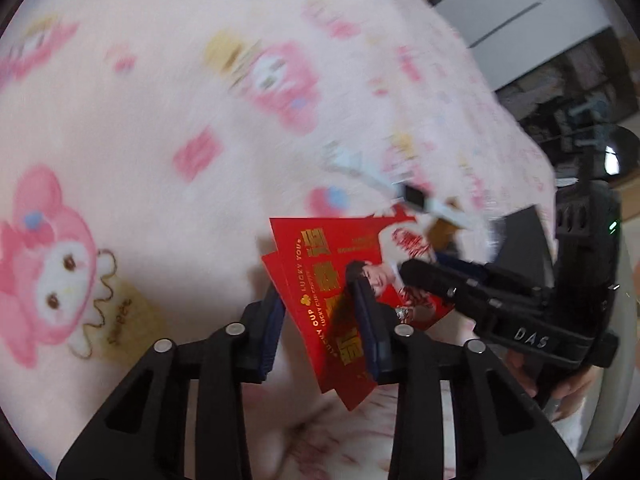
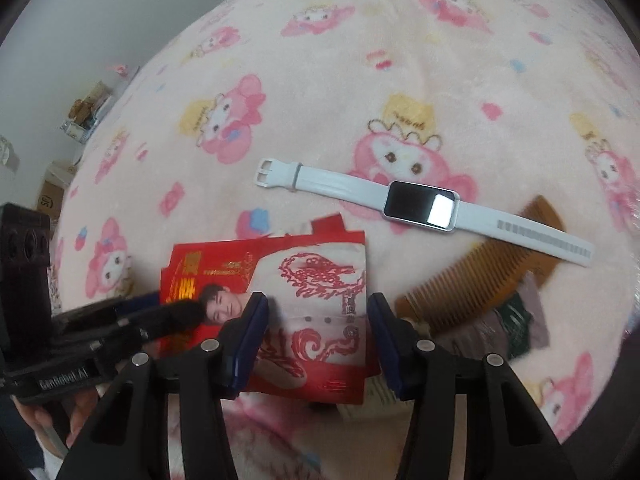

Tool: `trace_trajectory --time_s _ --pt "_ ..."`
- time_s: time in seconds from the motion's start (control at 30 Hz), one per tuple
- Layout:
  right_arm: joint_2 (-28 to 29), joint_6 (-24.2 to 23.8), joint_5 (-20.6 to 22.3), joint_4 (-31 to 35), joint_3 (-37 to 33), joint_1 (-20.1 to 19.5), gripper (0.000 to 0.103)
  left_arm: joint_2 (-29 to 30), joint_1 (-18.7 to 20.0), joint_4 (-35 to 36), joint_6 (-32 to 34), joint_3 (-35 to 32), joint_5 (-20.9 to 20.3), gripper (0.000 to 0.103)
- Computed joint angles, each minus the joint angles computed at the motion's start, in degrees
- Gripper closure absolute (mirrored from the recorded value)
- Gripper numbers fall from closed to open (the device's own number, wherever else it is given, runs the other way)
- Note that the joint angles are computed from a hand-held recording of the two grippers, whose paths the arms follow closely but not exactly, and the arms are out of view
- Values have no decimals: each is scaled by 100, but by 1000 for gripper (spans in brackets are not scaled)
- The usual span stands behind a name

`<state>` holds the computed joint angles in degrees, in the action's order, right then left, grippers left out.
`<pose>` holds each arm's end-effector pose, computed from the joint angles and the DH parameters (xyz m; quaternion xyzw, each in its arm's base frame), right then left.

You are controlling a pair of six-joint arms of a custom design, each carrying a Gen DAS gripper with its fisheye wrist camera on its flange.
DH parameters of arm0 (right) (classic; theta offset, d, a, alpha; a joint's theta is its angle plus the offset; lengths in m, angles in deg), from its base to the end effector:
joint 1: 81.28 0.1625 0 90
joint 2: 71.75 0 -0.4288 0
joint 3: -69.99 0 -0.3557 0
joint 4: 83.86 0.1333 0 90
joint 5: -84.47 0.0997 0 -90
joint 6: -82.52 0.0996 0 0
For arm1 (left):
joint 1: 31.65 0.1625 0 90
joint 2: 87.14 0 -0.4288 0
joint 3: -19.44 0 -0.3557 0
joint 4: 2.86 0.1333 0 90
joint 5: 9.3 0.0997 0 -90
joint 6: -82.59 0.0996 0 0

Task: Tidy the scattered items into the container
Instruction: 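Grasp the red envelopes with the left tool, then carry the red envelopes to the black box with the left tool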

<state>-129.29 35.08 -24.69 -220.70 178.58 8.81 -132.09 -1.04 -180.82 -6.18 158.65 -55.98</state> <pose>0.1015 -0.5461 0.1465 0.4027 -0.8994 -0.1000 0.1378 -0.2142 -0.3610 0.0278 -0.2157 0.9028 -0.3404 0.1502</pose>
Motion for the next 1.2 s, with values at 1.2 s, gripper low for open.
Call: trace_trajectory --time_s 1.2 --pt "-2685 -992 1339 -979 199 -2802 56 3069 -42 1620 4182 -5084 -1523 55"
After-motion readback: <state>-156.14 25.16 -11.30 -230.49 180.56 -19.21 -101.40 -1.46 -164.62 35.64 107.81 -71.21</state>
